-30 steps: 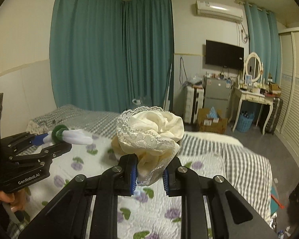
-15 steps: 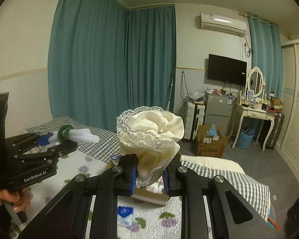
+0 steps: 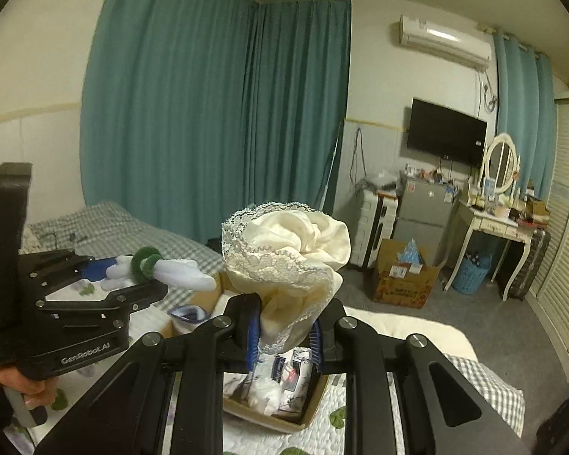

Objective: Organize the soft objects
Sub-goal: 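Lift the bundle and scrunchie with both tools and carry them over the box, then open both tools to drop the bundle and scrunchie into the box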

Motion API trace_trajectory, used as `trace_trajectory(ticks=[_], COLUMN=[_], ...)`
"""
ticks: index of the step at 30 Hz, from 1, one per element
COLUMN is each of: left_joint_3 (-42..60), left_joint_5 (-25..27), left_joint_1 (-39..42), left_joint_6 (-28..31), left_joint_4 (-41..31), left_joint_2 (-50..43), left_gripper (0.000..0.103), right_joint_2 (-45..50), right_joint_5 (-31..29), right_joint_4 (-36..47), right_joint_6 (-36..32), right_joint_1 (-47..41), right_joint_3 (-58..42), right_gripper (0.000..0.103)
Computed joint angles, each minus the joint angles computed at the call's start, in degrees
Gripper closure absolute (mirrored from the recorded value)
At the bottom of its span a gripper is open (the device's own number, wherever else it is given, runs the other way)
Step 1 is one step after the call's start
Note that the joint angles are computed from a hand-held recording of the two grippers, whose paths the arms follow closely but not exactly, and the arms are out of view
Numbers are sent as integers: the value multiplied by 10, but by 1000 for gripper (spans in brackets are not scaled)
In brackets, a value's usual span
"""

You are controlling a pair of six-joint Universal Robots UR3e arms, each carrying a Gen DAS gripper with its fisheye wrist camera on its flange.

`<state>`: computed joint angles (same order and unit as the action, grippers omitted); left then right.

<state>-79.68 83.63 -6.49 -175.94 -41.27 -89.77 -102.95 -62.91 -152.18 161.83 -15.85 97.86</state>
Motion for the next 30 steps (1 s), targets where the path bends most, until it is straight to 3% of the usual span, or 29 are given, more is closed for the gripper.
trace_trajectory(ticks=[11, 21, 24, 27, 30], left_joint_3=[69, 99, 112, 133, 161], left_joint_5=[5, 39, 24, 19, 24], left_joint_1=[-24, -44, -39, -34, -30], left_joint_6=[0, 2, -5, -20, -36], left_joint_4=[-42, -74, -87, -113, -138], left_joint_2=[-126, -163, -164, -163, -163], left_gripper=[58, 53, 50, 41, 38], right_joint_2=[195, 281, 285, 281, 269], right_joint_5=[-83, -97, -99, -97, -84], right_joint_4=[-27, -15, -14, -15, -15], right_joint_6=[-35, -73, -73, -64, -61], right_joint_1=[62, 64, 57, 52, 42], right_joint_3=[-44, -61, -62, -64, -60], right_gripper=[83, 82, 71, 42, 37])
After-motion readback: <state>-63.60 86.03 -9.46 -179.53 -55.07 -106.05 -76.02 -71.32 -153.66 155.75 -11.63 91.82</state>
